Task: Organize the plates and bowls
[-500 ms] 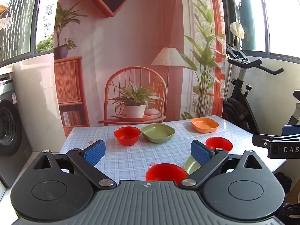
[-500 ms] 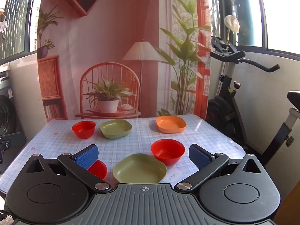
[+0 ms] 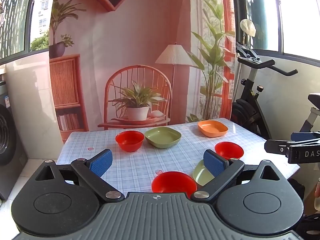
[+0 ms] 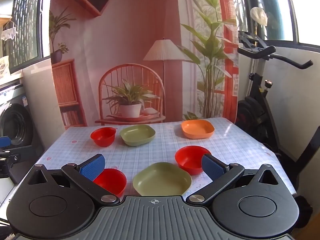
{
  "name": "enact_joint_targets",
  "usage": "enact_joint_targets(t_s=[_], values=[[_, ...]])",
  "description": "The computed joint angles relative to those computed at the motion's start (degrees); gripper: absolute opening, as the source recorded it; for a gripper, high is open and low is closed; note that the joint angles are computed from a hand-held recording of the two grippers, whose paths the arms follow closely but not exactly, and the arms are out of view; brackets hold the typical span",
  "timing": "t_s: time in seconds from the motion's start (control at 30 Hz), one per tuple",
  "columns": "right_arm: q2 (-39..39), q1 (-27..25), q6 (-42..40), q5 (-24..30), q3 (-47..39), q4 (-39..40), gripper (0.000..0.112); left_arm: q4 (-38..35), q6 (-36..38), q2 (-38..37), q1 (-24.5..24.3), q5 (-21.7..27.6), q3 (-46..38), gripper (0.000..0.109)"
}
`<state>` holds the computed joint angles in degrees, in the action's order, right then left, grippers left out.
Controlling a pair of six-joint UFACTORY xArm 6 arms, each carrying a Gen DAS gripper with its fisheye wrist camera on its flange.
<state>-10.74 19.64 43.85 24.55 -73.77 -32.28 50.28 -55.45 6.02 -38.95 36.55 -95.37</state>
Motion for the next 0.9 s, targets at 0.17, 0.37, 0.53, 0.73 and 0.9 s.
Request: enact_joint_targets(t_s=[0.17, 0.37, 0.53, 0.73, 0.9], values=[[3.90, -3.03, -0.98, -4.36, -3.60, 2.87, 0.103, -2.53, 4.51, 5.99, 2.50, 1.86, -8.52, 0.098], [10.92, -5.16, 1.11, -7.80, -10.42, 1.75, 0.103, -3.12, 4.90, 12.70, 4.33, -1.23, -16.72, 0.098], [16.46, -5.70, -3.11, -9.87, -14.50, 8.48, 0.103, 4.28, -1.33, 14.87, 5.95, -9.31, -16.42, 0.097], [22.53, -3.99, -10.79, -6.07, -19.79, 14.55, 0.103, 7.45, 1.51, 20.25, 6.07, -6.96, -22.34, 0.097], [30.16, -1.89, -13.89, 2.79, -29.56, 16.70, 0.103, -4.38, 12.55, 26.58, 6.19, -1.27, -31.27, 0.096]])
